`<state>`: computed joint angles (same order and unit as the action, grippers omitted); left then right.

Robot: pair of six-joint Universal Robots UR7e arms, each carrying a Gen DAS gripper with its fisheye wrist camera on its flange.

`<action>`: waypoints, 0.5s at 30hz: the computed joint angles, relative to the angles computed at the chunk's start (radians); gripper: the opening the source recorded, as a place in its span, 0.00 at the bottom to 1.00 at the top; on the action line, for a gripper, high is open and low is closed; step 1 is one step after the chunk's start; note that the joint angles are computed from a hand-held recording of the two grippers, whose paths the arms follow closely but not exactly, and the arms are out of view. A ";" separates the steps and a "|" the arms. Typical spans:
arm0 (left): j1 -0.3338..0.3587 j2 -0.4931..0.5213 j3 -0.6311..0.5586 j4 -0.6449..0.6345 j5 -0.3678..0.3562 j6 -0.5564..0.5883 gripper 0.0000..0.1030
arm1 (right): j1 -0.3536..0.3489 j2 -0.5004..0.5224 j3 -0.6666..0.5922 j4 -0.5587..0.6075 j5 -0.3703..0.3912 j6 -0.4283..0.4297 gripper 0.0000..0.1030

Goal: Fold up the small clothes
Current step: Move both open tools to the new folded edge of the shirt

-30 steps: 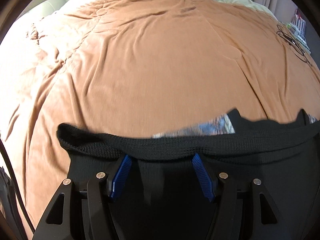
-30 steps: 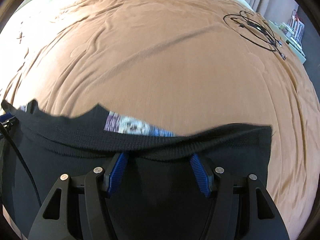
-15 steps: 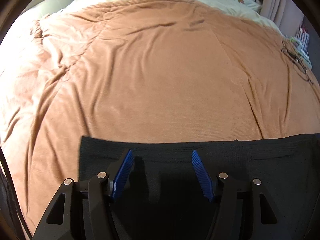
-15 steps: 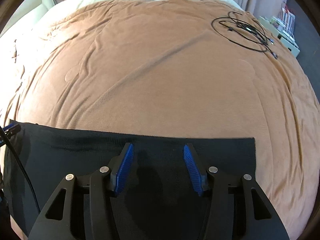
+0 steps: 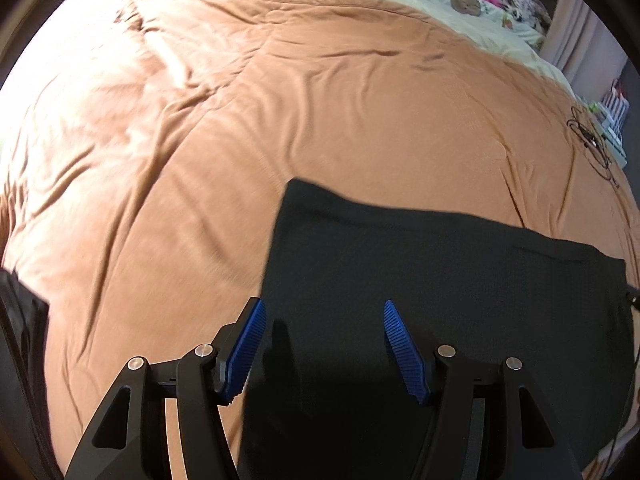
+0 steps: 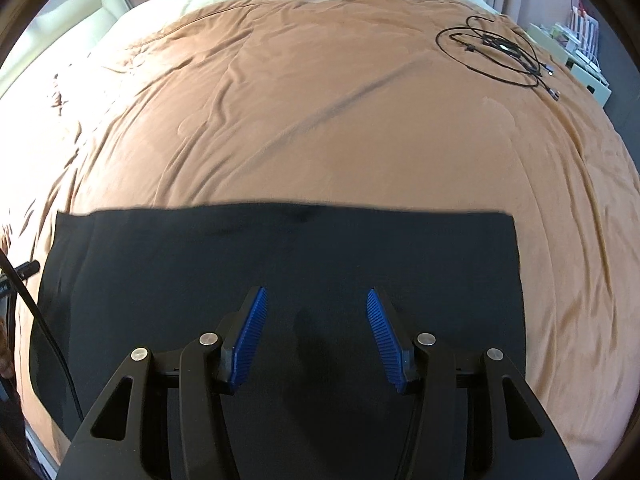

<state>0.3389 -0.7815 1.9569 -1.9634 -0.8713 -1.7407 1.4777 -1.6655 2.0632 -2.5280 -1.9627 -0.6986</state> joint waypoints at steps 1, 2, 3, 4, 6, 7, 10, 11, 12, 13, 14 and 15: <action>-0.016 -0.010 0.011 0.009 -0.011 -0.021 0.62 | -0.004 -0.016 0.007 0.010 0.000 -0.003 0.49; -0.028 -0.019 0.022 0.013 -0.020 -0.035 0.62 | -0.015 -0.039 0.014 0.027 0.005 -0.005 0.49; -0.046 -0.031 0.038 0.015 -0.034 -0.054 0.62 | -0.026 -0.065 0.018 0.053 0.014 0.000 0.49; -0.057 -0.038 0.048 0.014 -0.043 -0.067 0.62 | -0.037 -0.082 0.022 0.071 0.022 0.001 0.49; -0.086 -0.052 0.075 0.005 -0.063 -0.099 0.62 | -0.070 -0.129 0.028 0.116 0.040 -0.006 0.51; -0.097 -0.056 0.087 -0.003 -0.073 -0.109 0.62 | -0.091 -0.154 0.034 0.133 0.052 -0.016 0.51; -0.132 -0.068 0.125 -0.026 -0.104 -0.146 0.62 | -0.170 -0.230 0.054 0.171 0.087 -0.053 0.51; -0.146 -0.073 0.140 -0.036 -0.114 -0.162 0.62 | -0.187 -0.248 0.058 0.186 0.095 -0.054 0.51; -0.159 -0.076 0.155 -0.049 -0.126 -0.177 0.62 | -0.214 -0.265 0.056 0.204 0.110 -0.063 0.51; -0.170 -0.079 0.168 -0.060 -0.138 -0.189 0.62 | -0.244 -0.286 0.056 0.221 0.130 -0.075 0.51; -0.185 -0.080 0.182 -0.071 -0.152 -0.203 0.62 | -0.278 -0.310 0.052 0.245 0.157 -0.090 0.51; -0.193 -0.081 0.189 -0.076 -0.157 -0.209 0.62 | -0.300 -0.333 0.053 0.265 0.176 -0.099 0.51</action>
